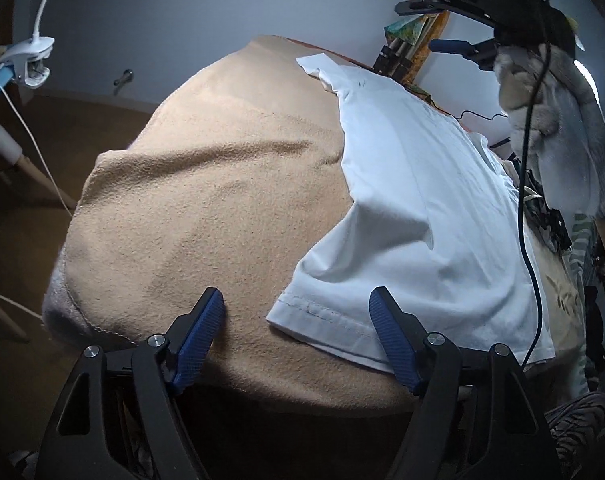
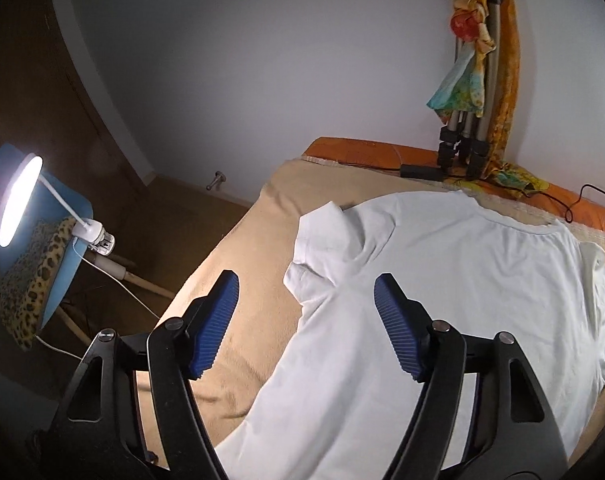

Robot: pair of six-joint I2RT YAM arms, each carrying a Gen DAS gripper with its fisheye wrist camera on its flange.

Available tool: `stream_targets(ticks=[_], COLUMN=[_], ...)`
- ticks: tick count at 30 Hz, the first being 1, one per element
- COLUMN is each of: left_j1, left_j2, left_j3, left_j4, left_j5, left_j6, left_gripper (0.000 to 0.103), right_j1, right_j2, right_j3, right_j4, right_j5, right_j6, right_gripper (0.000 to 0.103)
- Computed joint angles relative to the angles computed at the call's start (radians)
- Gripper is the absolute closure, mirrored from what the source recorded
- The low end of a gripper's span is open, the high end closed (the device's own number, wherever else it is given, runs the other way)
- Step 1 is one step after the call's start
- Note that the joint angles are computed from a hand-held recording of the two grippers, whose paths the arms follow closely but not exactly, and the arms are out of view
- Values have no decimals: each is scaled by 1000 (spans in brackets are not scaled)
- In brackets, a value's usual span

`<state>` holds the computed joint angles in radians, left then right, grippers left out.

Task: Fold small clothes
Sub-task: 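Grasp one side edge of the white t-shirt with both tools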

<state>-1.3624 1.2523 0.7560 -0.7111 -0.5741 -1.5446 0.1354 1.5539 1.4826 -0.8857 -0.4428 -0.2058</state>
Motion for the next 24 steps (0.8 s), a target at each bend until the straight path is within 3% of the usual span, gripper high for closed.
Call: stream_targets(ticks=[3,8,10,13,21,24], left_j1=[8,20,33,56,32,23], left_j2=[-30,-53,-80,-148,-177,-167], left_j3=[-30,-58,-86,-168,-172,-152], left_j4=[27,76,127,248,278,283], left_j5=[2,10,25,66,47,31], left_j6=[-1,27,59,72,91,100], left_gripper=[31,48,72,89,98,99], right_j1=[63,133,165,206,273,282], right_j2=[101,278,333,424,611,675], right_j3=[54,168,205,274,442,509], right_j4=[30,33,42,43,15,-23], right_j5=[52,80,108,142,311,379], right_j6=[44,95,108,128,121,109], right_gripper=[31,35,36,38,41,54])
